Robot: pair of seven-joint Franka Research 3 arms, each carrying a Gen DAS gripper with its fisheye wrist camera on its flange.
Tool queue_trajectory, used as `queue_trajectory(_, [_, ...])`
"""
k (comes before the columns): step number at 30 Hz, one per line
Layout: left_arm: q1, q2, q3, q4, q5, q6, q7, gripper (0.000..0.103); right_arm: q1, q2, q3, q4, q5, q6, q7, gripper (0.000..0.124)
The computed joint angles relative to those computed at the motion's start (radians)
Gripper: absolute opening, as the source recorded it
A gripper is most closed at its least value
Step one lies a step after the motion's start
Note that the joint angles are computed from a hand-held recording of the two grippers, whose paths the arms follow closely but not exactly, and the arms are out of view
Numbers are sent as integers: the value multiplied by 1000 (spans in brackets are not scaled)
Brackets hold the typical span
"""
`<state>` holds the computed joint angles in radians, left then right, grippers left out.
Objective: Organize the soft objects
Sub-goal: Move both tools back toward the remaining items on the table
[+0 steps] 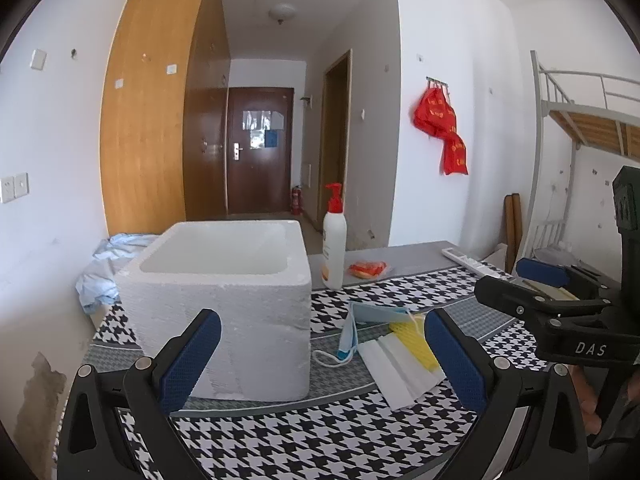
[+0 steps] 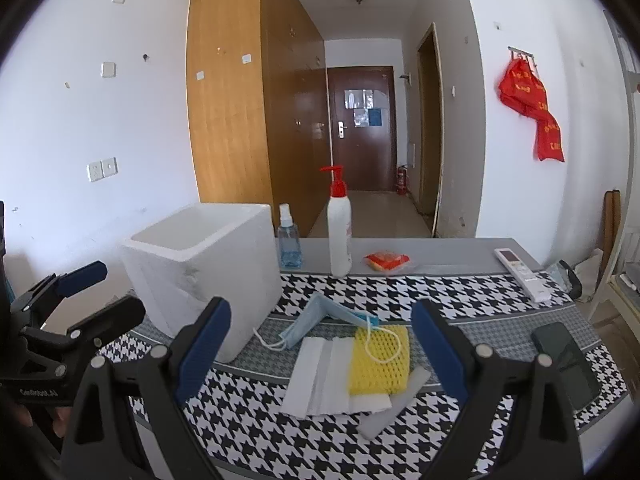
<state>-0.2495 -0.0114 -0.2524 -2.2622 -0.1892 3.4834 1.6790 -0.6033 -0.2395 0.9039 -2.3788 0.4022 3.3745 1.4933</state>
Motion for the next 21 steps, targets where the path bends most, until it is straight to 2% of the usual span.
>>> queue_trajectory(12, [-27,34,18,30,95,-36,-74,102,-55,-48,12,-42,-48,-29,95,94])
queue_trajectory(16, [-10,46,22,41,247,-52,-203,102,-69,-69,8,-59,-88,-42,144,94])
queue_trajectory(21, [-19,62,37,60,322,-71,-266,102,-66,-80,-16,-79,-140,-51,198,94])
